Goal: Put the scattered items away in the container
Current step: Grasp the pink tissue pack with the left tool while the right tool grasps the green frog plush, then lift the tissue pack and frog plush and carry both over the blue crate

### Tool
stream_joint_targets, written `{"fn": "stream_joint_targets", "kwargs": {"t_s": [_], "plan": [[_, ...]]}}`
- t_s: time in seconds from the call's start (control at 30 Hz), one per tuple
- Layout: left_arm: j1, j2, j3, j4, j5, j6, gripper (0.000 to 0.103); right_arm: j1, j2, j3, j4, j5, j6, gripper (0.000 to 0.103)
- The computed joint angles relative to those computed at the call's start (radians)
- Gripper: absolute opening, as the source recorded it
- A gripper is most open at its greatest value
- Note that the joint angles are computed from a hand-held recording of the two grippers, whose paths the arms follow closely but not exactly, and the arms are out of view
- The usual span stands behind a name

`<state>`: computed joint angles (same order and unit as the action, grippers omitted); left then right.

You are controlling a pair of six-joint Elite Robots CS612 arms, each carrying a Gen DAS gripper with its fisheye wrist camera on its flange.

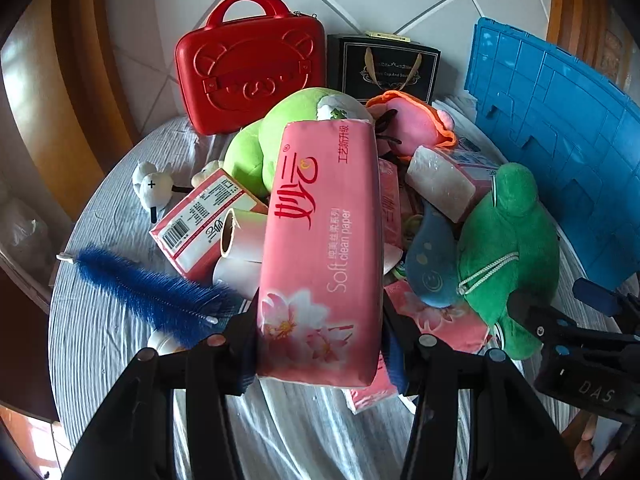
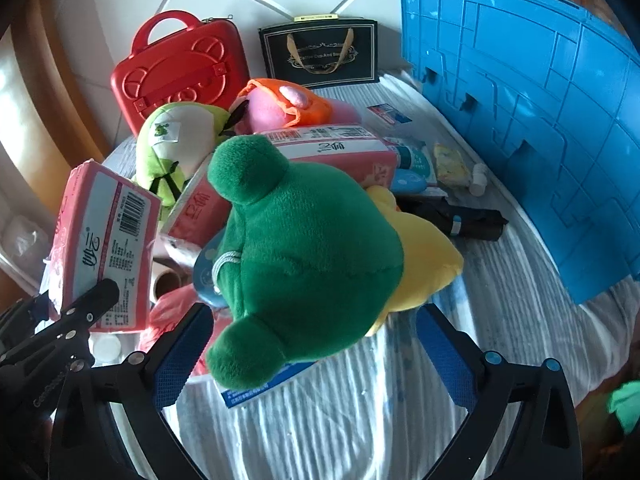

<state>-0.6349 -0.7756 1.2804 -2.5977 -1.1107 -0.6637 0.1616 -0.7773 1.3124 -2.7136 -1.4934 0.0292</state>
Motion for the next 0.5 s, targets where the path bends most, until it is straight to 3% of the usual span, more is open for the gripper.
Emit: {"fn": "stream_joint_targets", "kwargs": {"t_s": [0.3,0.33,0.4,0.5], "plan": [[0.015,0.034,-0.051,0.026,-0.007,0.004,0.050,0.005,0.081,-0.089,0.047,-0.010,0.013,0.103],[0.015,0.034,-0.052,0.027,-0.007,0.006,0.050,0.007,0.084,-0.087,0.025,-0.020,0.010,0.101],[0.014,0.030,-0.050,0.027,-0.010,0.011,0.050,0.012,0.080,-0.075,-0.019,-0.045,-0.001,0.086],[0.013,0.016,-0.034,-0.009,-0.016,0.022,0.050,0.010,0.066,-0.060,-0.036,-0.031,0.004,0.080]]}}
